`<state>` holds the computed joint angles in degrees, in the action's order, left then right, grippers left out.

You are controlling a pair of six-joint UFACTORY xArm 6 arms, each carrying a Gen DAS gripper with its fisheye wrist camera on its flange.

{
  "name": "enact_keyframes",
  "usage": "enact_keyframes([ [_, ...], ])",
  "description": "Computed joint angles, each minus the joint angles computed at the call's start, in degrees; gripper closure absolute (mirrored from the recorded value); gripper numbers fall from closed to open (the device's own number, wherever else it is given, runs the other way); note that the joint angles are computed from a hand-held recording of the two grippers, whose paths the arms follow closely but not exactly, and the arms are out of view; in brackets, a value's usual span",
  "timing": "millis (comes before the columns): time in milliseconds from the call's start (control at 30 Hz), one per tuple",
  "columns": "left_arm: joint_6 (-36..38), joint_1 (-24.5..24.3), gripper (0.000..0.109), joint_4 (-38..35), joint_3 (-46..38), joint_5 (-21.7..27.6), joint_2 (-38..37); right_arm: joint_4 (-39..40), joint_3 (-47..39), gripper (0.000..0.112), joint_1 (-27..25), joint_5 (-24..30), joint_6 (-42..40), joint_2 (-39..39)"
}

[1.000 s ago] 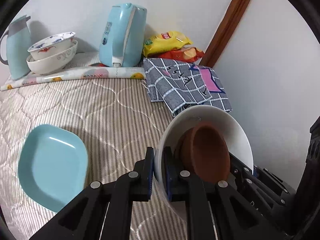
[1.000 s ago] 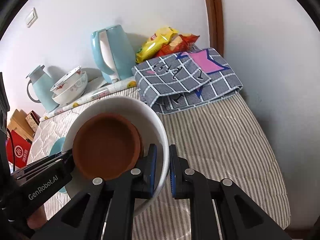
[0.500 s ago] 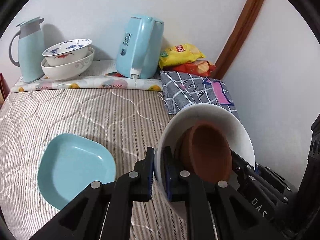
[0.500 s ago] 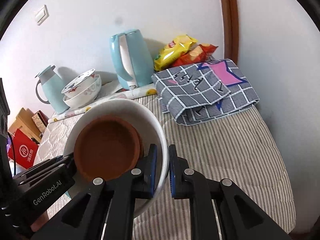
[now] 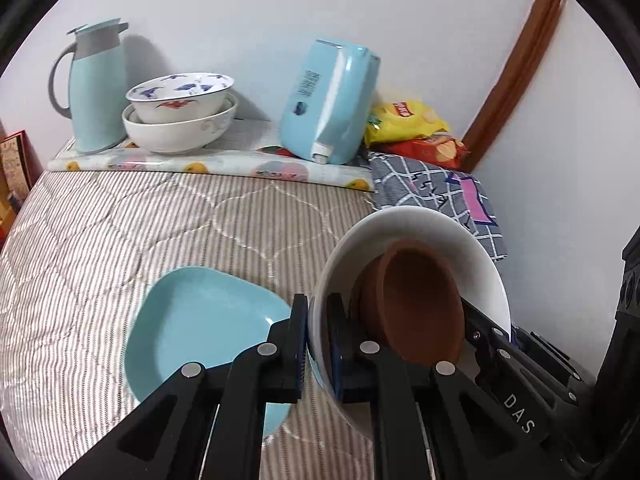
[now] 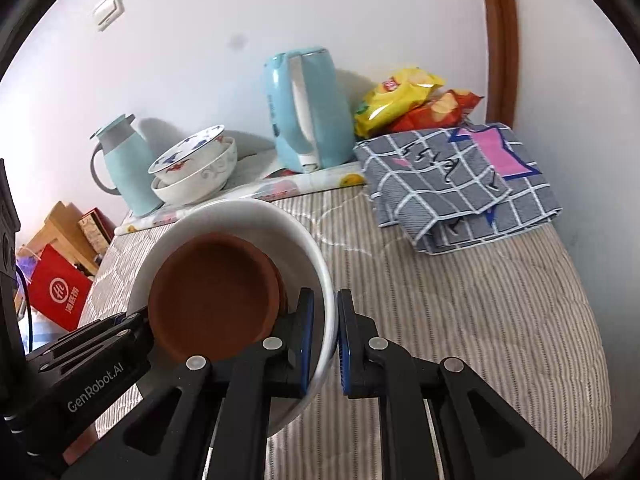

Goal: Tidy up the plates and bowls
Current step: 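Carry the white bowl with the right gripper over the teal plate stack, then lower the white bowl onto the teal plate and open the right gripper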

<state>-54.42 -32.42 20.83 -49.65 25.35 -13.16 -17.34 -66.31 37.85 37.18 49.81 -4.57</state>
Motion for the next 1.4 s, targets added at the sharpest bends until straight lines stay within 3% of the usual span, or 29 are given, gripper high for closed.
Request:
enact_keyframes([
  [833, 8.88, 7.99, 0.098, -10.24, 12.17, -3.78, -7.28, 2.77, -8.86, 0.101, 5.82, 1.23, -1.02, 10.97],
  [1400, 14.07, 10.75, 0.098, -15.42, 13.45, -5.93, -4.54, 5.33, -12.25, 0.101, 6.67, 0.73, -2.70, 16.86],
])
